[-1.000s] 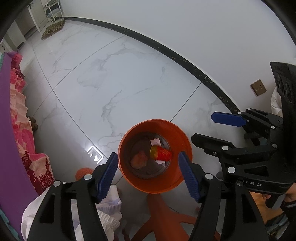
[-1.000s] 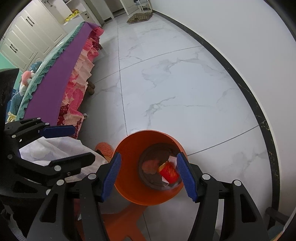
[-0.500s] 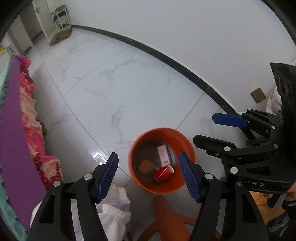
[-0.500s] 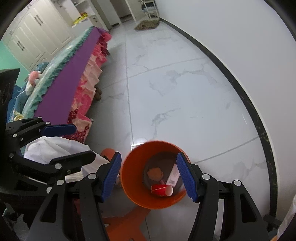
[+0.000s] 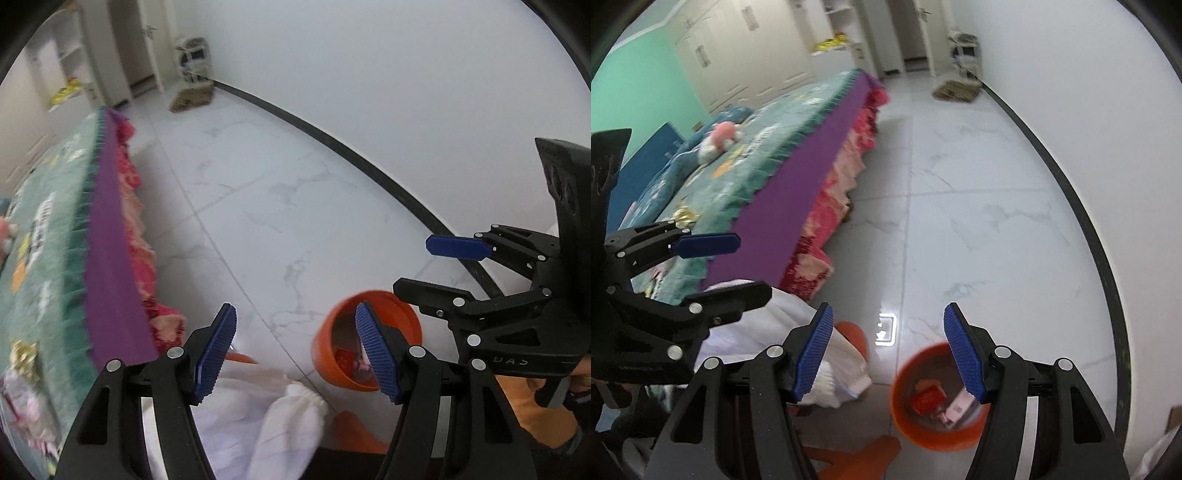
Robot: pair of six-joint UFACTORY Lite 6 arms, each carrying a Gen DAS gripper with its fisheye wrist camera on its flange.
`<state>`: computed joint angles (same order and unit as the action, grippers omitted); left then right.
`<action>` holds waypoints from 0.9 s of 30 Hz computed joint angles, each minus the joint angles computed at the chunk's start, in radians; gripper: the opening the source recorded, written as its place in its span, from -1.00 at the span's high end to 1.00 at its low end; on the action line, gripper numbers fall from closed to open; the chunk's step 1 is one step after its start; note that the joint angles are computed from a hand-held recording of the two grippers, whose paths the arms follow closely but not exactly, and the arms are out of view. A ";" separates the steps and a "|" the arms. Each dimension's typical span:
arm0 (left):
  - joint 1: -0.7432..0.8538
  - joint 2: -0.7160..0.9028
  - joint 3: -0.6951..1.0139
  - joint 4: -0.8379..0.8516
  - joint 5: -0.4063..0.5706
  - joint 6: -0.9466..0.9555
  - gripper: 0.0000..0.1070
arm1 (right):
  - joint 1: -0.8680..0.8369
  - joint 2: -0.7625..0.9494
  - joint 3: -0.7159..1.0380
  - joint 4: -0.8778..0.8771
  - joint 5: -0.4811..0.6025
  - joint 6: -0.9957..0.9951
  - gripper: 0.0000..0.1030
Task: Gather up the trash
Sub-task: 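Move both tools back over the bed toward the red wrapper and mask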
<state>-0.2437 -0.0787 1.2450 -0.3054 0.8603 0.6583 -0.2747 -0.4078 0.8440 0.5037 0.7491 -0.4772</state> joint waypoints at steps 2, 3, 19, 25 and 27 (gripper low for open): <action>0.076 -0.029 0.013 -0.025 0.023 0.042 -0.28 | 0.094 0.020 0.062 -0.040 -0.010 0.072 -0.22; 0.108 -0.040 0.017 -0.037 0.030 0.061 -0.28 | 0.129 0.029 0.083 -0.059 -0.016 0.102 -0.22; 0.838 0.002 0.194 -0.252 0.219 0.393 -0.28 | 0.810 0.510 0.711 -0.390 -0.072 0.568 -0.26; 1.060 0.117 0.334 -0.290 0.286 0.455 -0.28 | 0.967 0.849 1.152 -0.400 0.018 0.578 -0.26; 1.118 0.162 0.386 -0.296 0.304 0.454 -0.28 | 1.011 0.969 1.319 -0.400 0.058 0.579 -0.26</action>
